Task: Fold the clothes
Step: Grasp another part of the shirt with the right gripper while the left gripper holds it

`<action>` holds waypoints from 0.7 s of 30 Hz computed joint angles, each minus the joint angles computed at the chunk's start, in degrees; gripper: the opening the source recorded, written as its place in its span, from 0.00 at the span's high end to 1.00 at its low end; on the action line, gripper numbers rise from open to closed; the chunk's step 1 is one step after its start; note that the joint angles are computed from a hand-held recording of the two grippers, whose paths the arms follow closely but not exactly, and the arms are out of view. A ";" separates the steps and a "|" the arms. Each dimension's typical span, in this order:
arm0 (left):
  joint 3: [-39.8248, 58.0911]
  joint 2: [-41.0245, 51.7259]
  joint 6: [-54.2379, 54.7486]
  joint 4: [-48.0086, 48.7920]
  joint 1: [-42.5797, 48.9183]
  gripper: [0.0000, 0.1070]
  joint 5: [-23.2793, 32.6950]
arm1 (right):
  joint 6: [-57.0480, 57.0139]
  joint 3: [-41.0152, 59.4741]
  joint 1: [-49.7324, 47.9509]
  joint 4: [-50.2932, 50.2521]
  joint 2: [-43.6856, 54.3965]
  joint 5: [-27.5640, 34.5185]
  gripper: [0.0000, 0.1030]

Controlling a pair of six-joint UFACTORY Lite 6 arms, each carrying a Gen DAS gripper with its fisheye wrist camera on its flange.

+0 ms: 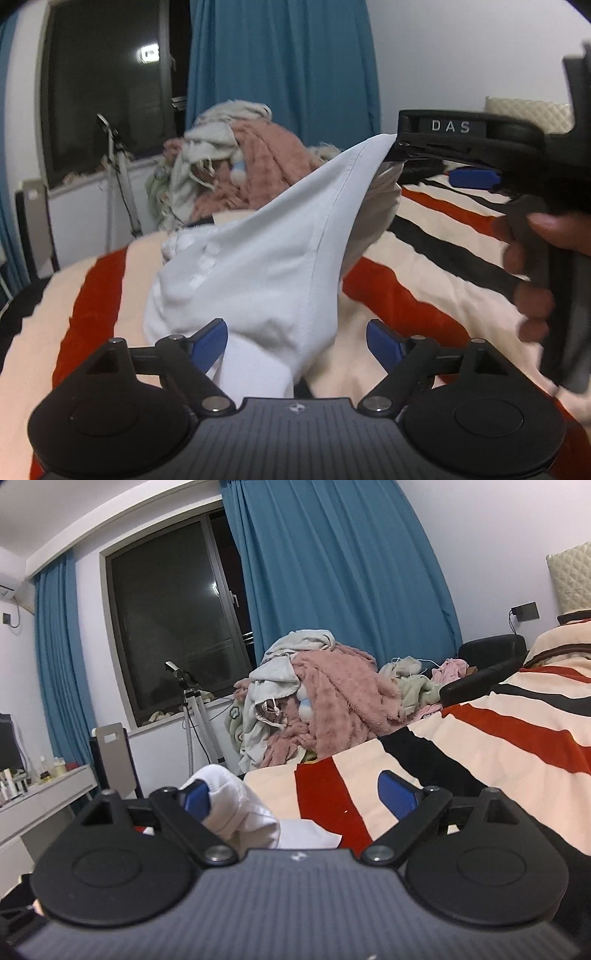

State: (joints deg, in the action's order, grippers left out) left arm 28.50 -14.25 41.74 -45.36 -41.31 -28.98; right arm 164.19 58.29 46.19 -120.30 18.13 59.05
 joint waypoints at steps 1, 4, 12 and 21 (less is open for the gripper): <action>1.59 3.41 -0.93 -0.59 -1.26 0.22 -3.04 | -0.13 0.10 0.12 0.10 0.21 0.16 0.10; 5.98 11.81 -4.10 -2.32 -3.52 0.22 -10.84 | 0.28 -0.40 -0.31 -0.54 -0.01 0.12 0.10; 5.00 8.02 -10.86 -9.64 0.41 0.16 -17.42 | -1.68 1.59 -0.22 5.47 2.68 1.97 0.10; -2.44 -9.48 -2.39 -15.82 -2.99 0.16 -21.09 | -11.40 7.00 -0.70 12.67 6.54 -3.27 0.10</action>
State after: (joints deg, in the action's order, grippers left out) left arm 26.06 -23.73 39.35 -61.18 -44.30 -50.07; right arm 152.79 65.30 45.49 -107.63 24.67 55.78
